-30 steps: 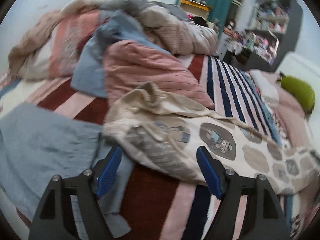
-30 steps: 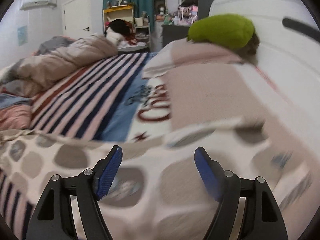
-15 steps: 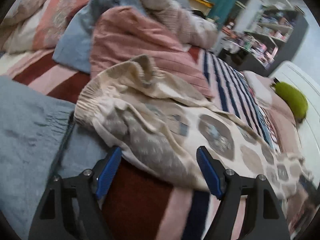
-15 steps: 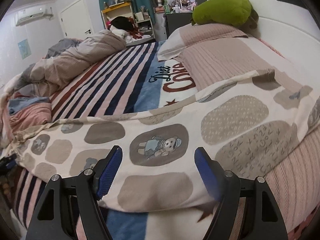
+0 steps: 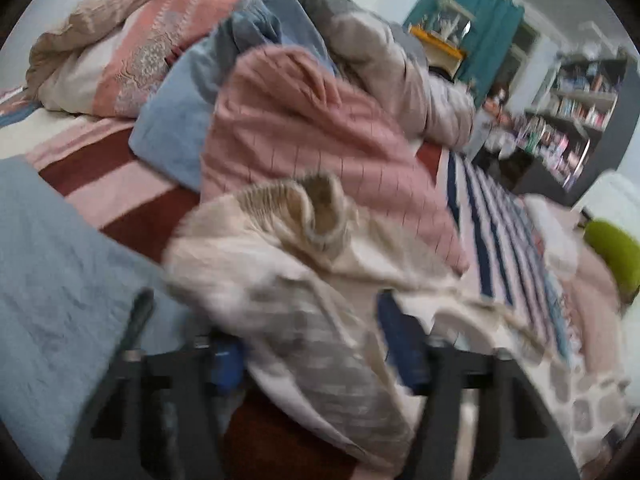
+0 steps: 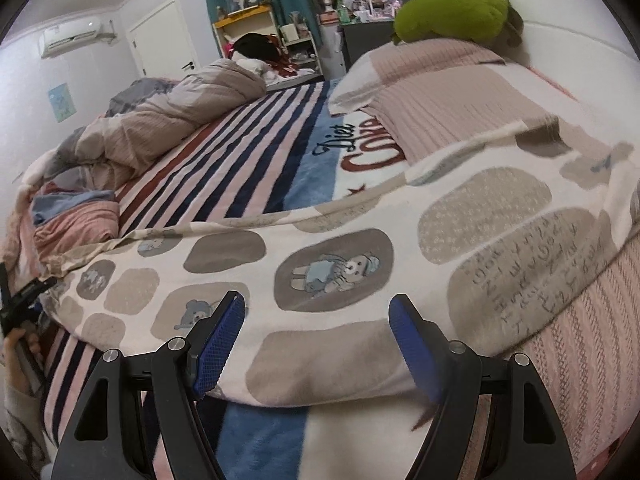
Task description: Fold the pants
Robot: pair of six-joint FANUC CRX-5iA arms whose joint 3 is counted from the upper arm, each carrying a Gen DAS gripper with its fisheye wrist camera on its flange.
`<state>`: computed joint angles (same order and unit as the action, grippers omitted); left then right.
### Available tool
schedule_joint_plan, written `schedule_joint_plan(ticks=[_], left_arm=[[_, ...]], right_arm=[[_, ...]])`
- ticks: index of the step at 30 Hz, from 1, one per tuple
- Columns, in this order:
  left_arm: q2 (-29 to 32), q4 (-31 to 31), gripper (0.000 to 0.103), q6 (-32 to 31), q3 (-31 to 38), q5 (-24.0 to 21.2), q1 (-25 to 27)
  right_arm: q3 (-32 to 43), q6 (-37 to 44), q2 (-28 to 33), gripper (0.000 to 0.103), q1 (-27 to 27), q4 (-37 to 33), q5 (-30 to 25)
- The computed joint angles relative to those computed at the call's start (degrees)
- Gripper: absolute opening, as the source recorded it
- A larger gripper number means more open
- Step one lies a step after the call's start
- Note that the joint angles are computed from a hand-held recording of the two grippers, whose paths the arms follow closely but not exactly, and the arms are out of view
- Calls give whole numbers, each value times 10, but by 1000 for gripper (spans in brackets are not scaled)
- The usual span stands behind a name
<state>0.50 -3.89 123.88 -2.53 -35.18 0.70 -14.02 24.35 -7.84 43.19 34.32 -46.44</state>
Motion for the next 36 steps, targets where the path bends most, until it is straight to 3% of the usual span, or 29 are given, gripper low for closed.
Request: schedule_joint_plan(ticks=[1, 2, 6, 13, 17, 25, 29, 36], left_arm=[[3, -9, 28, 4, 7, 0, 1], [6, -25, 9, 12, 17, -7, -1], [-23, -3, 7, -15, -11, 33, 10], [-99, -17, 7, -17, -46, 41, 20], [-156, -2, 7, -28, -80, 34, 52], [-262, -12, 7, -79, -104, -36, 149], [-269, 26, 7, -157, -102, -67, 172], [-241, 23, 7, -195, -80, -72, 116]], right_arm=[[-2, -3, -2, 71, -1, -2, 1], [-5, -6, -5, 71, -3, -4, 3], [-15, -16, -14, 71, 1, 5, -4], [-16, -19, -37, 71, 23, -1, -24], [-15, -31, -55, 71, 49, 2, -42], [-11, -64, -79, 71, 119, 8, -79], [-14, -84, -84, 71, 146, 9, -85], [-35, -117, -96, 71, 157, 12, -57]])
